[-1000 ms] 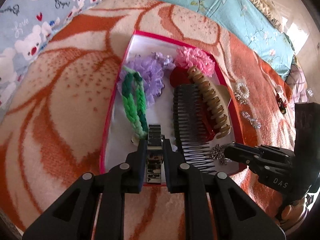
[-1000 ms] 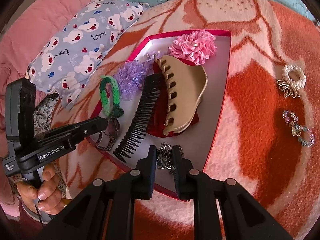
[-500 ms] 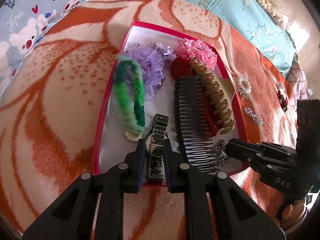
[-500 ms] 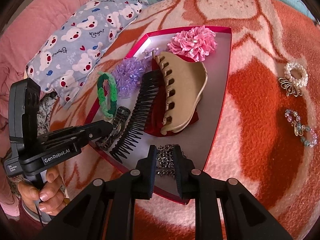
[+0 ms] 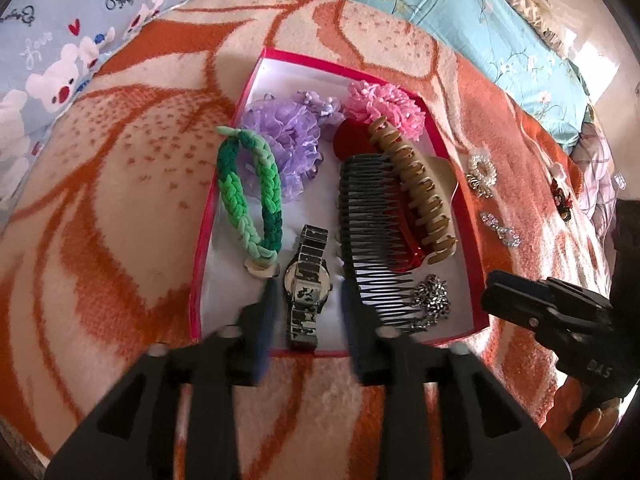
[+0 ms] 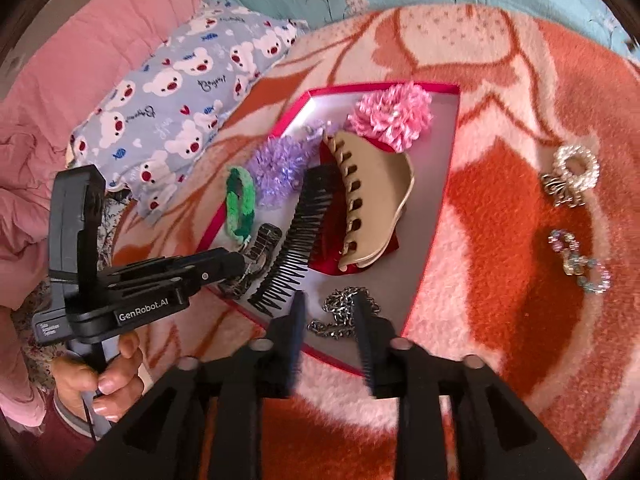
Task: Organize jewelry
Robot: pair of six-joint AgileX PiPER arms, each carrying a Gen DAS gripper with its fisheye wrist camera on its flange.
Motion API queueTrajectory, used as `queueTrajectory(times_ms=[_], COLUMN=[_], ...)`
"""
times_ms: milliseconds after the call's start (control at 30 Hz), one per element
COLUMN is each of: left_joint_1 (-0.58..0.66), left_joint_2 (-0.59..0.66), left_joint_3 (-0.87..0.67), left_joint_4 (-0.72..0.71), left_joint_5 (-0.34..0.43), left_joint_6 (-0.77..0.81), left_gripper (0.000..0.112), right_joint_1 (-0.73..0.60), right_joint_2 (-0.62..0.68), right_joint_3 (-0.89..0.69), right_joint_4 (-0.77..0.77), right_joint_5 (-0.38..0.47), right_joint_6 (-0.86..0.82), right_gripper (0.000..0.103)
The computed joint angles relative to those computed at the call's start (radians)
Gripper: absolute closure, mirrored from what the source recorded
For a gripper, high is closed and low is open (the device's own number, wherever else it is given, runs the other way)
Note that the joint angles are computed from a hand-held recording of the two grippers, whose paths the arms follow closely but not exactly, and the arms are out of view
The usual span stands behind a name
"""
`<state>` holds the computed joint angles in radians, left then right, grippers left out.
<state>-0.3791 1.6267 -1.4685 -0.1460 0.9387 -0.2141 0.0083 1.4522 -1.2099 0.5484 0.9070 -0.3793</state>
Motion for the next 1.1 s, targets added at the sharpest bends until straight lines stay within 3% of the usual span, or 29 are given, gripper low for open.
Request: queueTrajectory(times_ms=[33, 133, 333, 433, 800, 1000, 1100], left_joint_1=[-0.004, -0.010, -0.045, -0.059, -0.083, -0.139, -0.185], left_joint_2=[-0.008, -0.035, -0.087, -0.132, -0.218, -0.232, -0.232], left_joint_3=[0.004, 0.013, 0.037, 0.072, 0.162, 0.150, 0.121], left_joint_4=[0.008, 0.017, 0.103, 0.157, 0.227, 0.322, 0.407], left_joint_5=[-0.001, 0.006, 0.034, 0.047, 0.110, 0.188, 0.241], left_joint_6=[-0.010, -0.030, -0.125, -0.178, -0.266, -0.327, -0.367], left_gripper=[0.063, 0.062, 0.045, 0.036, 0.032, 0.028, 0.028], right_joint_1=[-0.010, -0.032, -0.069, -0.076, -0.054, -0.065, -0.064], right_joint_2=[-0.015, -0.042, -0.085, -0.115, -0.191, -0.217, -0.219], right_joint_3=[0.009, 0.029, 0.072, 0.097, 0.133, 0.138, 0.131], right_joint_4=[0.006, 0.009, 0.016, 0.013, -0.053, -0.075, -0.086], right_joint_5=[0.001, 0.009, 0.026, 0.029, 0.043, 0.072, 0.084], right_joint_6=[-0.005, -0.008, -0.023, -0.027, -0.004, 0.011, 0.018], right_gripper=[0.057, 0.054, 0.050, 0.039, 0.017, 0.004, 0.004])
